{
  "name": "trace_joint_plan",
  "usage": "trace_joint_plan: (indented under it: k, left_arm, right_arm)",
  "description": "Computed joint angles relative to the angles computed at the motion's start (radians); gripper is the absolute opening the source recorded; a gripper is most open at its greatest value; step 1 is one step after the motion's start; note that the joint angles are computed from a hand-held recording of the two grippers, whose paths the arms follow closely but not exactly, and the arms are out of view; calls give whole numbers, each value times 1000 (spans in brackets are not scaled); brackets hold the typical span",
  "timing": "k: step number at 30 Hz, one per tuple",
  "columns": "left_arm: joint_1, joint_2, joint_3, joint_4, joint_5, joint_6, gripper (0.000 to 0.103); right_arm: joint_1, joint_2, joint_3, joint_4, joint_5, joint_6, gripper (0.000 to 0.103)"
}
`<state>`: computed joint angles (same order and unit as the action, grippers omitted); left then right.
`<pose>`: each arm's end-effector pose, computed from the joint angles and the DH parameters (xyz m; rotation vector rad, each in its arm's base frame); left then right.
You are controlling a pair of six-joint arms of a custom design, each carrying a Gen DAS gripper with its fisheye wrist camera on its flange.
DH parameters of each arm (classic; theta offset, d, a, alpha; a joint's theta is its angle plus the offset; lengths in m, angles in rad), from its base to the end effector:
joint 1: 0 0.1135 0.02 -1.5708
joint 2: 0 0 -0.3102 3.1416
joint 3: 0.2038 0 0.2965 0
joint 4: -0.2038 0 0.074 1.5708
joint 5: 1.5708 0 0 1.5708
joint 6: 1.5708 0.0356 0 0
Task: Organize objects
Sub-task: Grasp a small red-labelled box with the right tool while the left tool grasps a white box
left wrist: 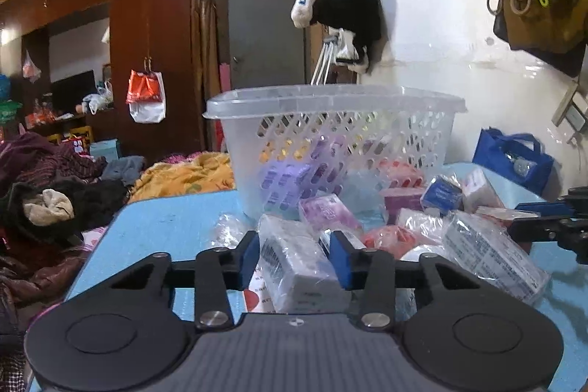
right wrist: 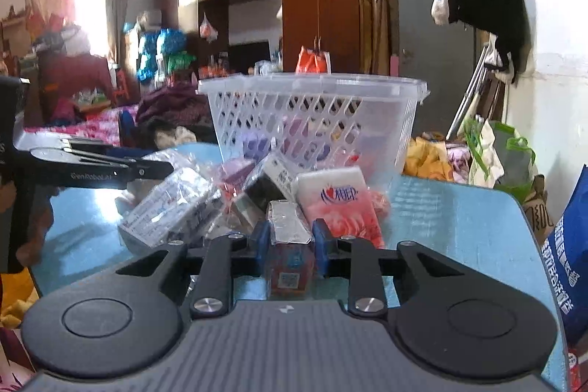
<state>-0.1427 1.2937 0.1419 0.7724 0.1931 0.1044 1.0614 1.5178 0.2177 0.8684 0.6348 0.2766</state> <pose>0.2062 -0.0365 0.1307 0.3663 1.9140 -0.2135 0.1317 0.1925 0.1166 -0.3539 1.8903 0.2624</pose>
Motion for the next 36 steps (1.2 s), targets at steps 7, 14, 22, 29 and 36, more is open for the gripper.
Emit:
trace_joint_plan:
  k: [7,14,22,29,36]
  left_arm:
    - [38,23,-42,140,50,-46,42]
    - [57,37,-64,219,73,-63,42]
    - [73,59,-78,279,100,-64,42]
    - [80,78,-94,337,100,-73,42]
    - [88,109,-106,419,101,-94,41]
  right_arm:
    - [24,55,-51,225,55,-41,28]
    - [26,105,-67,351,69,-81,28]
    - [36,165,-79,464,83,-106,28]
    - [59,242,-93,618,150,-126,28]
    - [25,208,-111,631,134,-72,28]
